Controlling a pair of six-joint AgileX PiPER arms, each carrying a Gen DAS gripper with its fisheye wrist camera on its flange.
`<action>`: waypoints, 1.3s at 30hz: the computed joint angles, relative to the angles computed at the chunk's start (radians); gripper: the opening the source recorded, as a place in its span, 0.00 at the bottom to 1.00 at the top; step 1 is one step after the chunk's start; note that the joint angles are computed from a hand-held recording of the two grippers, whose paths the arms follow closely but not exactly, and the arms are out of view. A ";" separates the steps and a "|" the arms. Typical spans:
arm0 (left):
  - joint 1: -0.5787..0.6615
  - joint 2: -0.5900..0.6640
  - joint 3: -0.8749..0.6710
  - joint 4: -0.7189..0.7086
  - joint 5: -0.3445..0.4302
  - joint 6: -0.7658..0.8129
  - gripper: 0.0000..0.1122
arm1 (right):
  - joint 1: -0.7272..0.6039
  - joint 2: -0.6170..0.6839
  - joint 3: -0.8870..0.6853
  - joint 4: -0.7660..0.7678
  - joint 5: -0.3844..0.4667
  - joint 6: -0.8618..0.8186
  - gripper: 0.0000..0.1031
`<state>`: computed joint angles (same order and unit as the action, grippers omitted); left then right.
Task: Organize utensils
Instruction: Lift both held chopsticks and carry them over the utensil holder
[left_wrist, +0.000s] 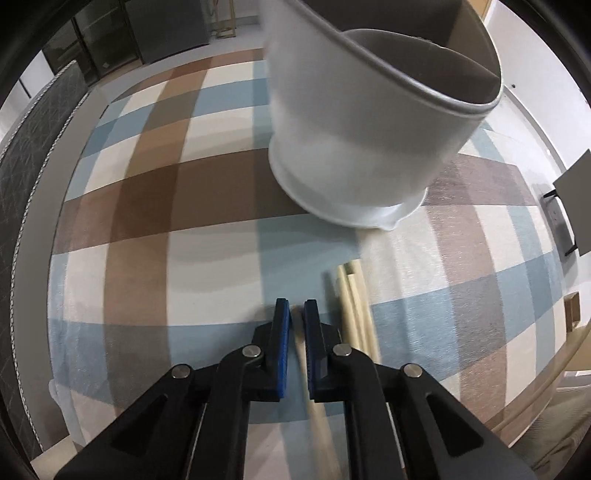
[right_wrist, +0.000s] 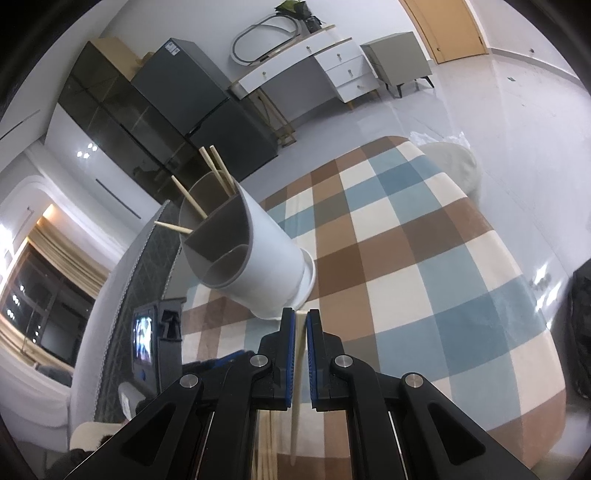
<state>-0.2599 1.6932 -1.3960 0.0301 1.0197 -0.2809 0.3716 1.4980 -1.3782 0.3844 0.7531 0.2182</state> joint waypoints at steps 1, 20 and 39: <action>0.006 0.004 -0.005 -0.016 -0.003 0.007 0.02 | 0.006 0.001 -0.003 -0.011 -0.001 0.004 0.05; -0.033 -0.367 0.150 0.044 -0.310 -0.127 0.02 | 0.256 -0.065 -0.006 -0.409 -0.069 0.160 0.05; -0.098 -0.432 0.098 0.122 -0.171 -0.173 0.01 | 0.327 -0.152 0.040 -0.565 -0.100 0.348 0.05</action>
<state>-0.3581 1.2610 -1.2975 0.1526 0.8485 -0.4541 0.6990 1.3463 -1.3385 -0.1802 0.6532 0.5664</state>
